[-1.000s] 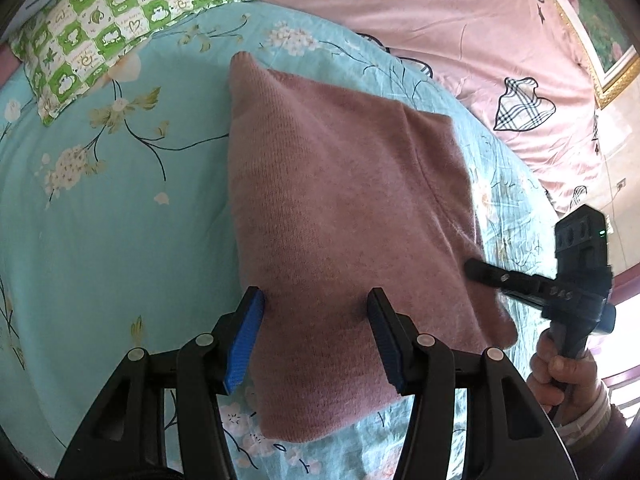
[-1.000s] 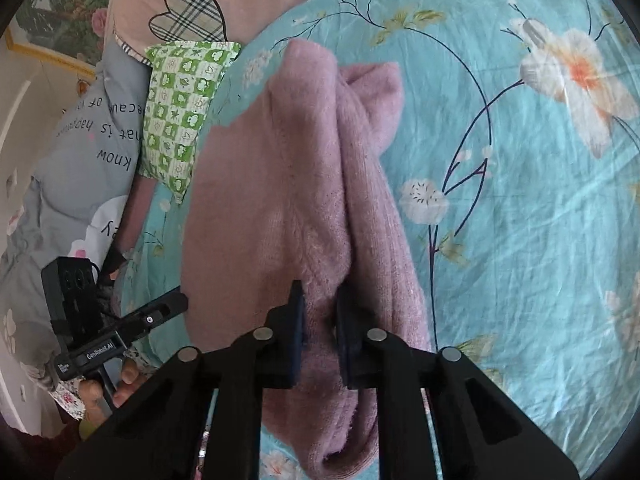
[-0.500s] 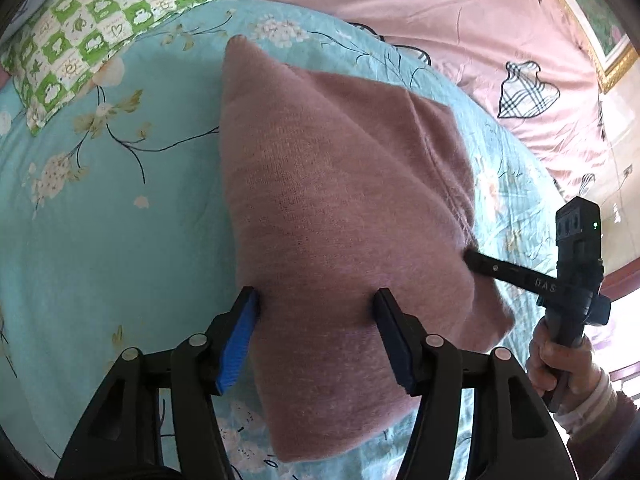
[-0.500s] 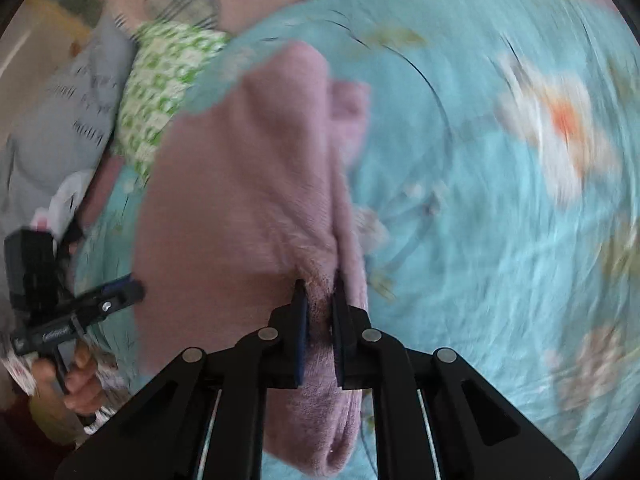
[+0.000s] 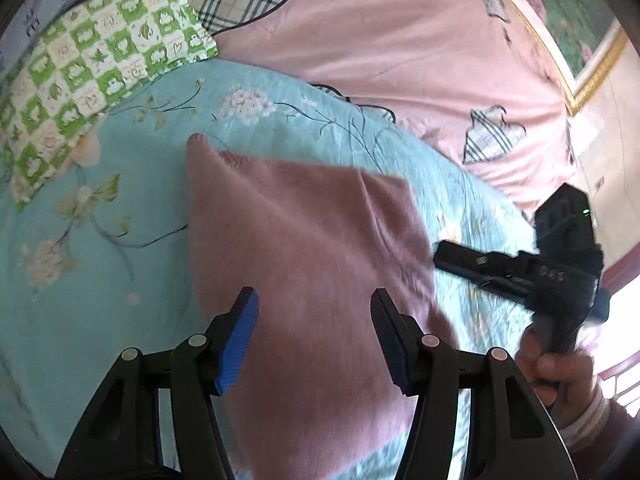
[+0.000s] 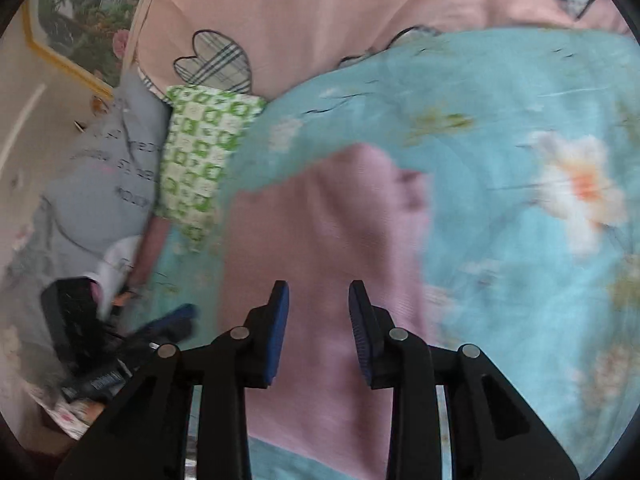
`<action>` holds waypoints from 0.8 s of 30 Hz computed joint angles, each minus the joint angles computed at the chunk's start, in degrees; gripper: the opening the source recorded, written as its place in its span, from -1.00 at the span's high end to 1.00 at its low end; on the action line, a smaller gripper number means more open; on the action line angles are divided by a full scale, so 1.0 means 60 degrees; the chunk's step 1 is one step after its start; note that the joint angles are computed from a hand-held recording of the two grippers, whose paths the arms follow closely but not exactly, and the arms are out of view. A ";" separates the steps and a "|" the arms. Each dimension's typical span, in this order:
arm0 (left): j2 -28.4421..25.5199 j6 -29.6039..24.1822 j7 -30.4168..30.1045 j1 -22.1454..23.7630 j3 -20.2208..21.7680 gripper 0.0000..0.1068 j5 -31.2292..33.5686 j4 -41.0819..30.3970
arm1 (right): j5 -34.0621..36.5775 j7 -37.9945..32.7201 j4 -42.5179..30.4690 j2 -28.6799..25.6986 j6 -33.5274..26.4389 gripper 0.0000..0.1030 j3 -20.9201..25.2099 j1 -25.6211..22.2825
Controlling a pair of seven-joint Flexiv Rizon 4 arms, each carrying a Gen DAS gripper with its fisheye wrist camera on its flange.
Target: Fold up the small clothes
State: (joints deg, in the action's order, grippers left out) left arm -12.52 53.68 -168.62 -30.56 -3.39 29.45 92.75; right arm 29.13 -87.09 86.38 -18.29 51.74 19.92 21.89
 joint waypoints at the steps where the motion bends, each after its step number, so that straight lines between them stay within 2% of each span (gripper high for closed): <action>1: -0.0077 0.0418 0.0048 0.0166 0.0015 -0.09 -0.0187 0.0108 | 0.0202 0.0010 -0.0366 -0.0301 -0.0142 0.37 0.0064 0.0007; 2: -0.0238 0.0905 0.0100 0.0375 0.0043 -0.09 -0.0471 0.0199 | 0.0083 0.0119 -0.0672 -0.0630 -0.0142 0.37 0.0022 0.0161; 4: -0.0489 0.1225 0.0460 0.0605 0.0079 -0.09 -0.0995 0.0243 | -0.0623 0.0750 -0.0923 -0.1116 0.0011 0.37 -0.0309 0.0527; 6: -0.0843 0.0731 0.0993 0.0770 0.0167 -0.02 -0.1568 0.0044 | -0.1124 0.1426 -0.1008 -0.1501 0.0373 0.41 -0.0546 0.0659; 7: -0.0988 0.0445 0.1205 0.0847 0.0195 0.04 -0.1865 -0.0028 | -0.1392 0.1607 -0.1012 -0.1676 0.0645 0.52 -0.0634 0.0697; 8: -0.1146 0.0300 0.1479 0.1028 0.0179 0.24 -0.2311 0.0003 | -0.1732 0.1800 -0.0981 -0.1824 0.0856 0.90 -0.0748 0.0742; 9: -0.1178 0.0417 0.1930 0.1181 0.0124 0.32 -0.2632 0.0151 | -0.2065 0.2020 -0.0977 -0.1938 0.0936 1.00 -0.0852 0.0772; 11: -0.1171 0.0757 0.1993 0.1214 0.0252 0.37 -0.2931 0.0352 | -0.2041 0.1990 -0.1228 -0.2242 0.1100 1.00 -0.0548 0.0457; 13: -0.1039 0.0703 0.2002 0.1071 0.0367 0.36 -0.2956 0.0355 | -0.2062 0.1964 -0.1417 -0.2329 0.0946 1.00 -0.0300 0.0262; 16: -0.0691 0.0447 0.1785 0.0703 0.0497 0.30 -0.2469 0.0334 | -0.2058 0.1628 -0.1304 -0.2049 0.0860 0.93 -0.0018 0.0060; 19: -0.0186 0.0701 0.1323 0.0342 0.0381 0.29 -0.1929 0.0638 | -0.1489 0.1067 -0.0897 -0.1474 0.0966 0.93 0.0368 -0.0340; 22: 0.0199 0.0608 0.0944 -0.0052 0.0045 0.29 -0.1470 0.0866 | -0.0485 -0.0138 -0.0131 -0.0575 0.0857 0.93 0.0840 -0.0872; 24: 0.0271 0.0660 0.0752 -0.0236 -0.0209 0.29 -0.1320 0.0956 | -0.0178 -0.0591 0.0580 0.0196 0.0651 0.93 0.0874 -0.0886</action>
